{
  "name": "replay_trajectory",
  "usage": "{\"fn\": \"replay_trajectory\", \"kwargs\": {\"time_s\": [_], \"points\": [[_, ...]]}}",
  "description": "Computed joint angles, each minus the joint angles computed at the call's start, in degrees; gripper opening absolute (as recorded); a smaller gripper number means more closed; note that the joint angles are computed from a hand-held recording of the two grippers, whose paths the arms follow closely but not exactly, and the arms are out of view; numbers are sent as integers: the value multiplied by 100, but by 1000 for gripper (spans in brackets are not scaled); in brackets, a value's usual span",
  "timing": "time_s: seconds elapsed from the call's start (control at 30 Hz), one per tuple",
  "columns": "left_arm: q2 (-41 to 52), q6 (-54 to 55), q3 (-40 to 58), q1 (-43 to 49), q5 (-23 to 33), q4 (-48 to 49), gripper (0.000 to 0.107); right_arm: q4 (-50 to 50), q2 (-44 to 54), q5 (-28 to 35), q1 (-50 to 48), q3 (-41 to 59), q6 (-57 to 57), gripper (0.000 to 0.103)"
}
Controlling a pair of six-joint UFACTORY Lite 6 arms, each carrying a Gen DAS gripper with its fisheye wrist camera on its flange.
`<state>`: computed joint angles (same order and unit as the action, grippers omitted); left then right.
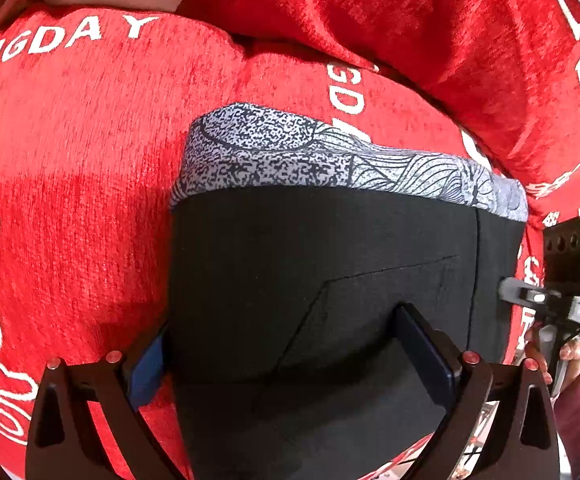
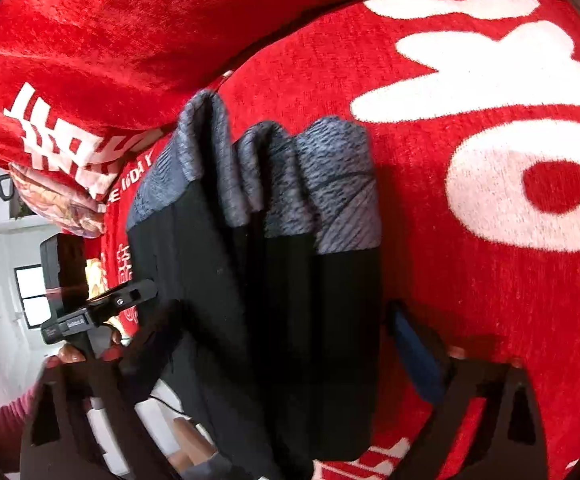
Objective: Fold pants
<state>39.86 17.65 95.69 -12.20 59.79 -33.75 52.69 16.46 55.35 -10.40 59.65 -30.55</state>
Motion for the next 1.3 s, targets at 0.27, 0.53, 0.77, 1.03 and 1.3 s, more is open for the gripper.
{"fn": "replay_trajectory", "kwargs": {"time_s": [0.27, 0.53, 0.77, 1.03, 1.3], "points": [[-884, 276, -692, 171, -5, -252, 62, 24, -481, -32, 98, -128, 211, 51], [-1856, 463, -1025, 338, 563, -269, 58, 294, -1466, 443, -54, -542, 598, 42], [-2964, 558, -1976, 418, 863, -65, 58, 277, -2943, 783, 14, -1525, 1137, 42], [-3819, 504, -3552, 184, -398, 802, 62, -515, -3855, 233, 497, -2435, 1768, 45], [-3628, 487, -3810, 338, -953, 908, 92, -741, -3818, -428, 560, -2771, 1895, 61]]}}
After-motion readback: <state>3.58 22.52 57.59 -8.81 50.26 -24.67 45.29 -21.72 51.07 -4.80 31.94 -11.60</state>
